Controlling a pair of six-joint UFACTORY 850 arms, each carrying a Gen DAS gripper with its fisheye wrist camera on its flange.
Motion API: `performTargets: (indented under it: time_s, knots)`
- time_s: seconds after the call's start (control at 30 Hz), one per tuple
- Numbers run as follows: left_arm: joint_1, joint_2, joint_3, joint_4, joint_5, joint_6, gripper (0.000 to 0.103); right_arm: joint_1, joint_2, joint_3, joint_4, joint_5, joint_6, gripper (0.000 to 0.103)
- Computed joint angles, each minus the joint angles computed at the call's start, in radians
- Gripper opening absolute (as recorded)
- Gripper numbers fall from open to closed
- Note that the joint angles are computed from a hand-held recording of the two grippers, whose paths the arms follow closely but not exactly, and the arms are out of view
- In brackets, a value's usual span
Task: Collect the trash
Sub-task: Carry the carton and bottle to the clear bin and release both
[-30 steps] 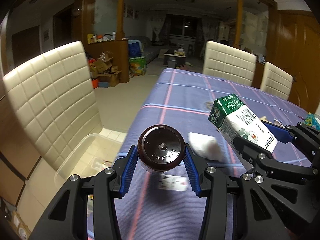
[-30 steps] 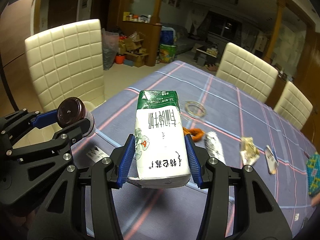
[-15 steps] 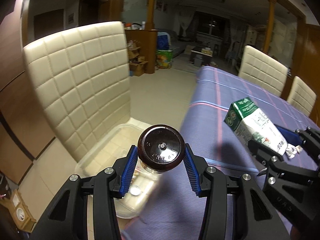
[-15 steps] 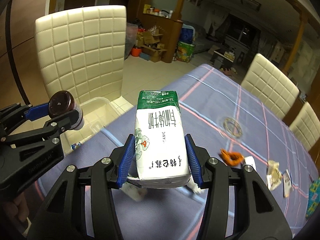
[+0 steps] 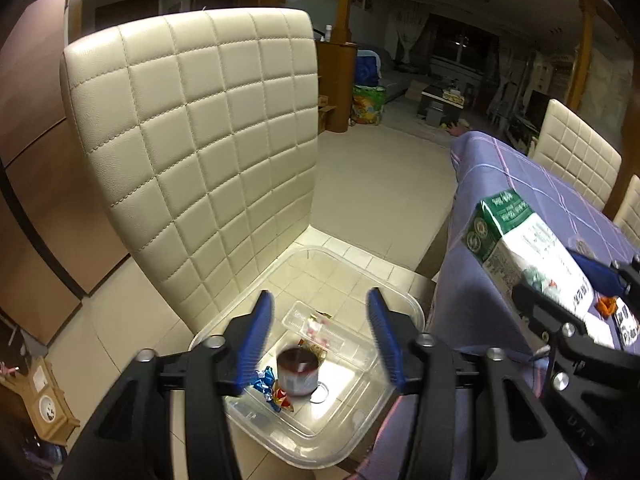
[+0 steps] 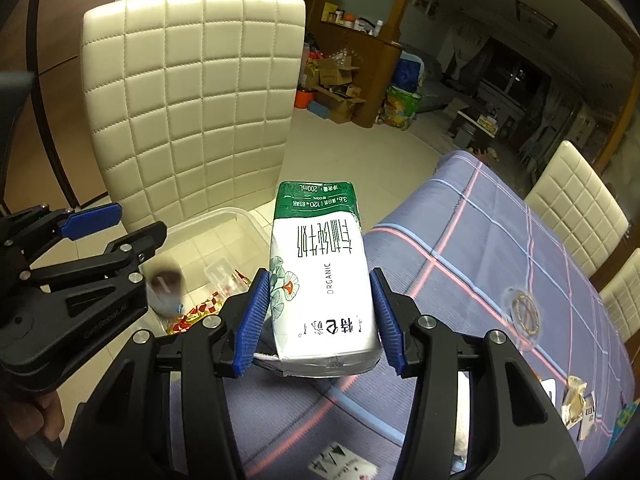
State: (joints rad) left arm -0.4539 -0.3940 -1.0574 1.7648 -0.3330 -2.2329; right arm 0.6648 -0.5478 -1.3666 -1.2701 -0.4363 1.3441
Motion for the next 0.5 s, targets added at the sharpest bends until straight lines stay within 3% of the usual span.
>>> performTargets:
  time_s: [0.4,0.43,0.47,0.5]
  knots:
    - [0.049,-0.007,0.026,-0.049,0.003,-0.054,0.061,0.007,-0.069,-0.085,0.189,0.032,-0.219,0.053]
    - [0.052,0.000,0.033,-0.061,0.000,-0.053,0.061,0.007,-0.071,-0.090,0.214,0.046,-0.251,0.058]
    - [0.054,0.004,0.038,-0.068,-0.002,-0.052,0.061,0.010,-0.071,-0.090,0.218,0.055,-0.259,0.075]
    - [0.055,0.008,0.041,-0.078,-0.006,-0.045,0.061,0.013,-0.066,-0.085,0.185,0.055,-0.224,0.078]
